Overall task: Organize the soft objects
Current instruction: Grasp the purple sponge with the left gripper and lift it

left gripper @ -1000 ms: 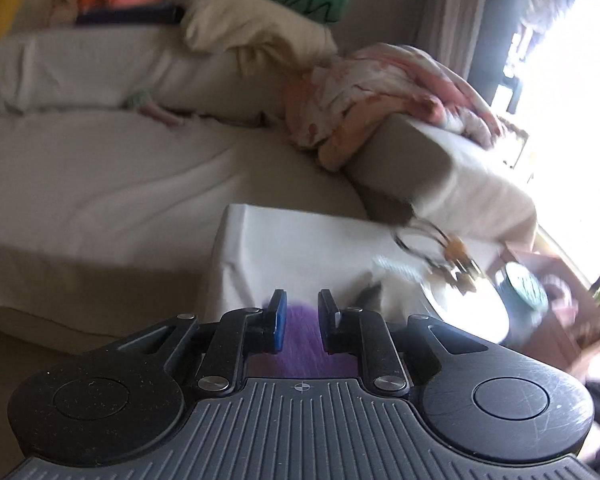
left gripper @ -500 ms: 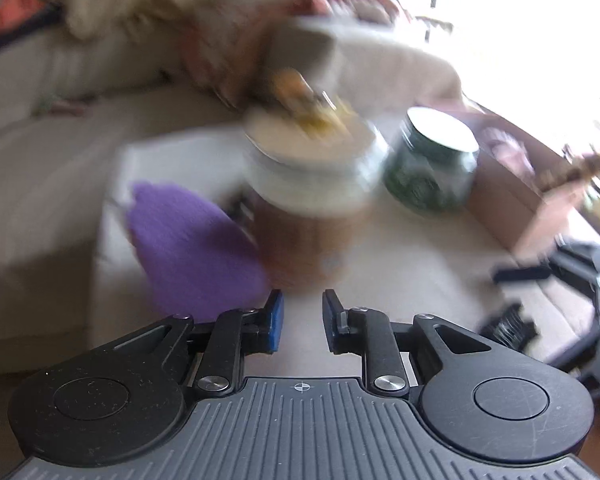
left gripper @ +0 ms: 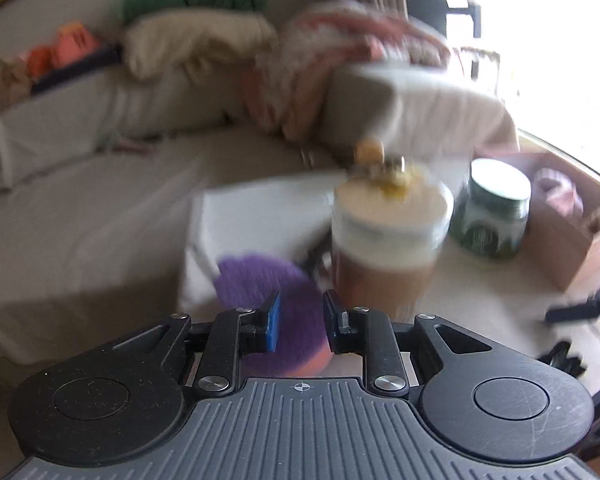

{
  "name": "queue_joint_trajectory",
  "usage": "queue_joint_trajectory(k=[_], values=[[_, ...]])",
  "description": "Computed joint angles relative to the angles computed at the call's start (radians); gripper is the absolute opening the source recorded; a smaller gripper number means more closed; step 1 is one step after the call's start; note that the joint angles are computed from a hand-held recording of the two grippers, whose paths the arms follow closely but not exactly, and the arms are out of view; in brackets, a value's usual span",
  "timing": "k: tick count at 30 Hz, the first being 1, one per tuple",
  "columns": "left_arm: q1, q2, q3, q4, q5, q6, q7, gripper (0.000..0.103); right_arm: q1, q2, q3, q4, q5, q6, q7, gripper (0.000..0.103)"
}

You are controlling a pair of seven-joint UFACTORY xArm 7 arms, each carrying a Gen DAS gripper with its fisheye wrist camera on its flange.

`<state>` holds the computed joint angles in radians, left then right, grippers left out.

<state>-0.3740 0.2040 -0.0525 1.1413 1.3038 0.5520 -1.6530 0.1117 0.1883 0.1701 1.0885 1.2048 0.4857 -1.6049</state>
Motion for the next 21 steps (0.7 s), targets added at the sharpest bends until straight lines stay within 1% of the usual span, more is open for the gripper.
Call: queue_joint_trajectory(k=[1, 2, 3, 4, 5, 6, 7, 9, 11, 12, 13, 14, 15, 16, 18, 19, 21], values=[[0.025, 0.021, -0.015, 0.012, -0.023, -0.029, 0.038, 0.027, 0.0, 0.0, 0.0, 0.0, 0.0, 0.0, 0.0, 0.095], [0.008, 0.022, 0.007, 0.006, -0.005, -0.049, 0.037, 0.032, 0.0, 0.0, 0.0, 0.0, 0.001, 0.0, 0.0, 0.095], [0.005, 0.023, 0.01, 0.005, 0.014, -0.062, 0.034, 0.041, 0.0, 0.0, 0.001, 0.0, 0.001, -0.001, 0.0, 0.095], [0.01, 0.021, 0.011, 0.0, 0.008, -0.085, 0.044, 0.054, -0.001, 0.001, 0.0, 0.0, 0.0, 0.0, -0.001, 0.096], [0.016, 0.023, 0.014, -0.001, 0.006, -0.112, 0.048, 0.058, -0.001, 0.001, 0.0, 0.001, 0.0, 0.001, 0.0, 0.096], [0.014, 0.022, 0.015, -0.004, 0.006, -0.122, 0.05, 0.065, -0.001, 0.001, 0.0, 0.0, -0.001, 0.001, 0.0, 0.096], [0.011, 0.022, 0.015, -0.007, 0.007, -0.124, 0.059, 0.068, -0.001, 0.001, 0.001, 0.001, -0.001, 0.001, 0.0, 0.096], [-0.008, 0.029, 0.014, 0.002, 0.017, -0.092, 0.054, 0.068, -0.001, 0.001, 0.001, 0.001, 0.0, 0.001, -0.001, 0.096], [-0.032, 0.026, 0.011, 0.005, 0.041, -0.031, 0.029, 0.066, -0.001, 0.001, 0.001, 0.001, 0.001, 0.0, -0.002, 0.097], [-0.05, 0.031, 0.008, 0.012, 0.062, 0.029, 0.012, 0.066, -0.001, 0.001, 0.001, 0.001, 0.001, 0.0, -0.002, 0.097], [-0.068, 0.05, 0.001, 0.039, 0.061, 0.109, 0.02, 0.066, -0.001, 0.003, 0.002, 0.002, 0.003, 0.003, -0.006, 0.098], [-0.082, 0.061, -0.004, 0.052, 0.043, 0.181, 0.033, 0.066, 0.0, 0.004, 0.002, 0.004, -0.001, 0.005, -0.004, 0.099], [-0.084, 0.074, -0.005, 0.066, 0.016, 0.218, 0.039, 0.064, 0.0, 0.005, 0.002, 0.005, -0.005, 0.005, -0.003, 0.1], [-0.079, 0.08, -0.002, 0.072, -0.006, 0.221, 0.033, 0.066, -0.001, 0.006, 0.002, 0.006, -0.007, 0.007, -0.004, 0.1], [-0.056, 0.078, 0.009, 0.065, -0.035, 0.172, -0.007, 0.067, -0.002, 0.006, 0.002, 0.005, -0.006, 0.008, -0.006, 0.1], [-0.047, 0.08, 0.015, 0.064, -0.037, 0.145, -0.029, 0.07, -0.003, 0.006, 0.002, 0.005, -0.004, 0.01, -0.008, 0.1], [-0.032, 0.069, 0.03, 0.047, -0.022, 0.092, -0.097, 0.072, -0.004, 0.007, 0.002, 0.006, -0.005, 0.011, -0.009, 0.1]])
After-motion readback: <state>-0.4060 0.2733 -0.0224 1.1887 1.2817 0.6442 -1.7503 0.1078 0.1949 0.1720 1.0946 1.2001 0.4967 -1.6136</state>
